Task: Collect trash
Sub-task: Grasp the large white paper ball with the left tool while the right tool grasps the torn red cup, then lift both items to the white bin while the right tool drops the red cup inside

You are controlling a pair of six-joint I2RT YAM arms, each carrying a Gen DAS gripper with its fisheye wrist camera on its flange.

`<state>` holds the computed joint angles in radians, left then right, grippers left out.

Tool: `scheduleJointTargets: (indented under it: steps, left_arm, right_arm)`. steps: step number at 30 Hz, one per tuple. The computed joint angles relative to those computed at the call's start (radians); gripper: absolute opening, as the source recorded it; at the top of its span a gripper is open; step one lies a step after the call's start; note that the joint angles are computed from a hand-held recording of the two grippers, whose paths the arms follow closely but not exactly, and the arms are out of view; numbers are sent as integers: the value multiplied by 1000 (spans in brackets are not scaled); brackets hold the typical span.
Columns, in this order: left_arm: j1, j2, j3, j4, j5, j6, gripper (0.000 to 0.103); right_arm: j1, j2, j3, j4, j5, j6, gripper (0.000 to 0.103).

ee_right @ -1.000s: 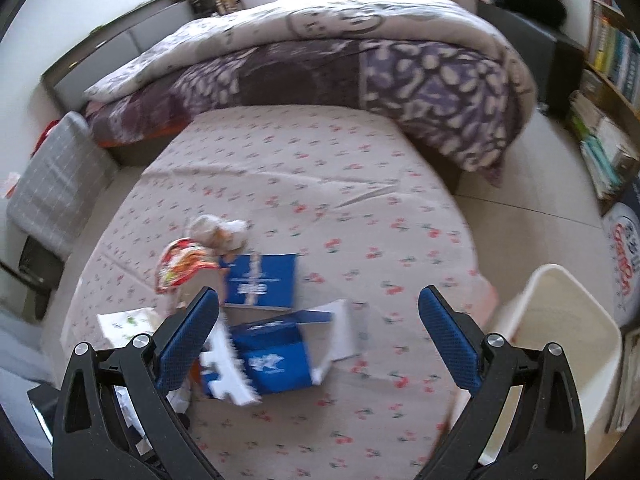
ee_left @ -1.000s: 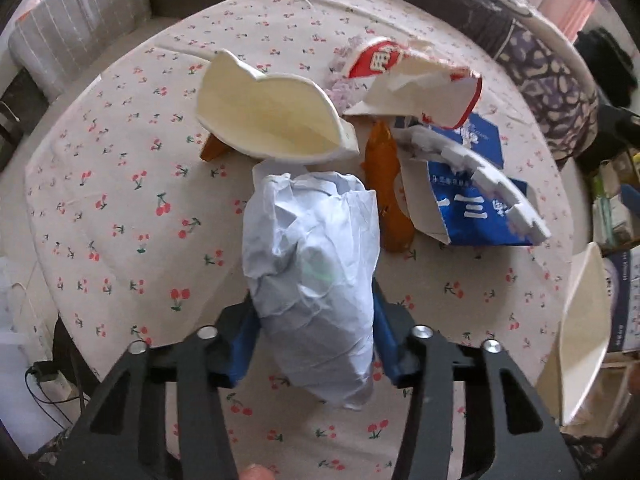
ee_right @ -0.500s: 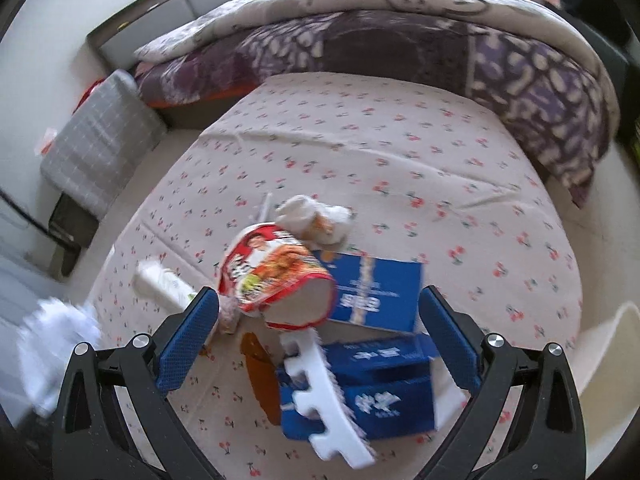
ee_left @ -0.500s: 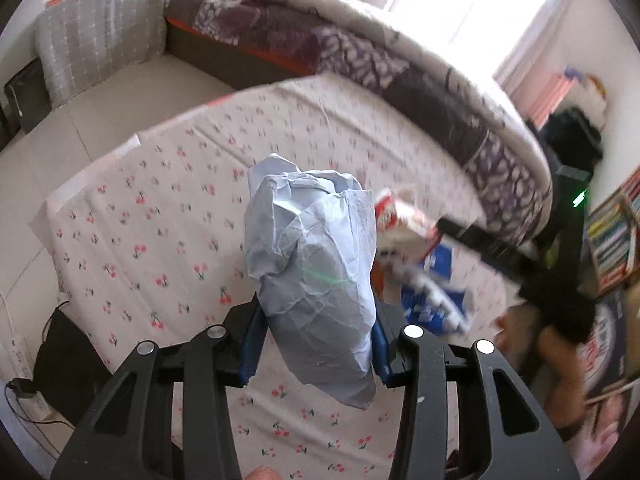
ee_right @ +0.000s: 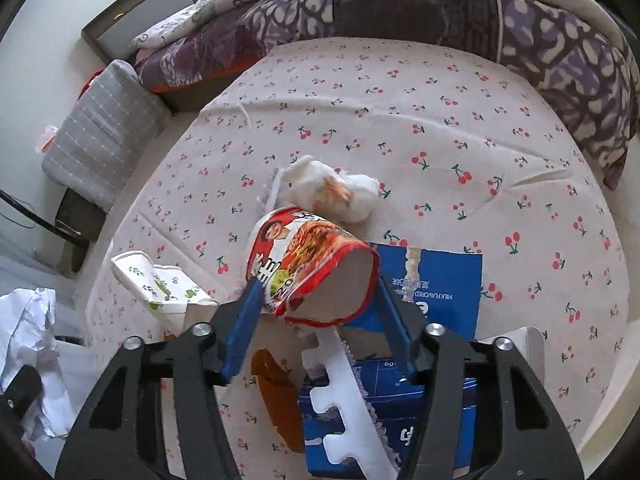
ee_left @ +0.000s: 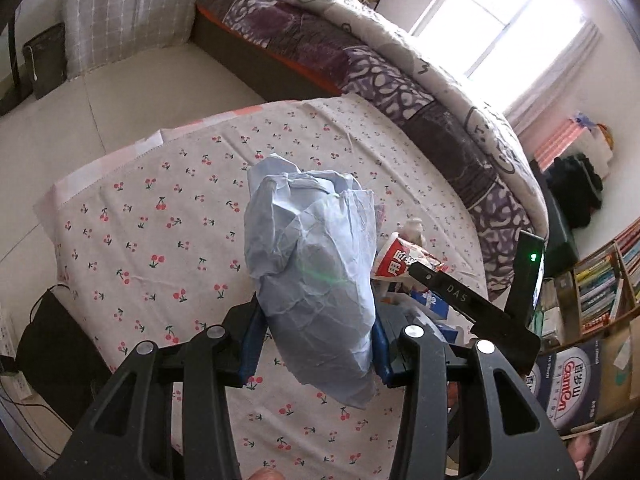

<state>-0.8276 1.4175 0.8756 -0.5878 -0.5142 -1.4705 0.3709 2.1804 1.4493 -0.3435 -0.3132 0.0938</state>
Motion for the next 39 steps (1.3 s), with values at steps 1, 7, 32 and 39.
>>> scheduleJointTargets:
  steps: [1, 7, 32, 39]
  left_arm:
    - [1, 4, 1, -3, -3, -1, 44]
    - [1, 11, 9, -12, -30, -6, 44]
    - [-106, 334, 421, -430, -405, -93, 44]
    - [-110, 397, 486, -423, -408, -65, 44]
  right_arm:
    - [1, -7, -10, 12, 2, 1, 50]
    - [3, -109, -116, 120, -6, 18, 49]
    - [-10, -604, -582, 531, 166, -51, 50]
    - [-37, -649, -625, 542, 167, -76, 51]
